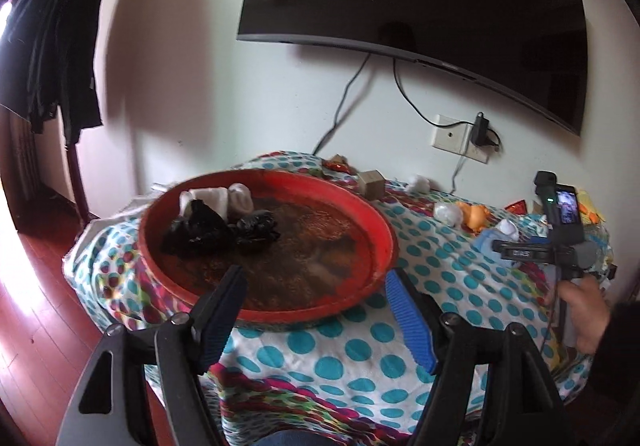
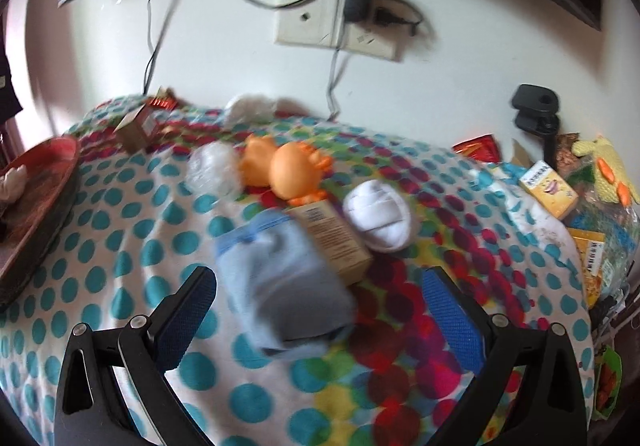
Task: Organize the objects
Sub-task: 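Grasp the light blue sock with the right gripper and lift it, then carry the blue sock into the red basin and release it with the right gripper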
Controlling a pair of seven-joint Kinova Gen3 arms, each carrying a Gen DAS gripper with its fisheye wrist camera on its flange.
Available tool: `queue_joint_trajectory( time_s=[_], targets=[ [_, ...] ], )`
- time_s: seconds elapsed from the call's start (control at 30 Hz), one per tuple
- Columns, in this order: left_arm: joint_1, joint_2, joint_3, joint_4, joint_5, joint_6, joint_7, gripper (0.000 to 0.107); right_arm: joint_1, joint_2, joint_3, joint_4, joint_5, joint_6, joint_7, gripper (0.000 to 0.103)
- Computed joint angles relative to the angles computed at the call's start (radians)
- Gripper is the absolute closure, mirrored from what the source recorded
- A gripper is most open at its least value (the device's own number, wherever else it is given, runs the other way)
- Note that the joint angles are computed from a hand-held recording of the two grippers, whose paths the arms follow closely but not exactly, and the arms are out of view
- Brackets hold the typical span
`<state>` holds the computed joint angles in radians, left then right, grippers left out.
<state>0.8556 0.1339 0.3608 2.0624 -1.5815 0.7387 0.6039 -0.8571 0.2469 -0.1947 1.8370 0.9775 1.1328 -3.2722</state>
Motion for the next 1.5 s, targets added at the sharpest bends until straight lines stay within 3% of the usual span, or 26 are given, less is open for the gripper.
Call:
queue_joint_trajectory(
  time_s=[0.03,0.1,0.13,0.17,0.2,0.27,0.5,0.93,1.1,1.23,1.37,1.5],
  targets=[
    [0.006,-0.002,-0.018,-0.001,0.003,-0.023,-0.006,0.034,0.014,0.011,-0.015,-0.011,-0.003,-0.007,0.011,0.001],
    [-0.014,0.000,-0.006,-0.008,0.030,-0.039,-0.028,0.034,0.001,0.057,0.004,-0.069,-0.045,0.029,0.063,0.011],
    [-0.013,0.000,-0.008,-0.008,0.028,-0.040,-0.028,0.034,-0.009,0.076,0.018,-0.096,-0.065,0.053,0.084,0.035],
    [-0.008,-0.001,-0.008,-0.002,0.015,-0.029,-0.016,0.034,-0.018,0.083,0.032,-0.104,-0.074,0.062,0.088,0.068],
    [-0.002,-0.001,-0.006,0.002,0.003,-0.013,-0.006,0.034,-0.011,0.078,0.028,-0.100,-0.075,0.054,0.076,0.075],
    [0.007,0.001,-0.001,0.005,-0.002,0.016,-0.003,0.034,-0.009,0.055,0.026,-0.072,-0.065,0.025,0.049,0.079],
    [-0.012,-0.002,-0.005,-0.006,0.040,-0.039,-0.039,0.034,-0.039,0.026,0.018,-0.061,-0.064,0.088,0.026,0.079],
    [0.011,0.013,-0.018,-0.024,0.094,-0.024,-0.069,0.034,-0.026,-0.069,-0.041,0.010,-0.073,0.114,-0.070,0.079],
    [0.019,0.015,-0.022,-0.027,0.103,-0.011,-0.074,0.034,-0.043,-0.044,-0.056,-0.106,-0.008,0.179,0.036,0.079],
    [0.026,0.014,-0.022,-0.022,0.095,0.020,-0.049,0.034,-0.064,0.001,-0.043,-0.235,0.034,0.178,0.141,0.079],
    [0.029,0.004,-0.021,-0.010,0.092,0.066,0.004,0.034,-0.096,0.073,-0.012,-0.379,0.048,0.125,0.245,0.078],
    [0.042,-0.003,-0.012,0.008,0.089,0.178,0.081,0.034,-0.112,0.166,0.002,-0.528,0.003,0.023,0.370,0.077]
  ],
)
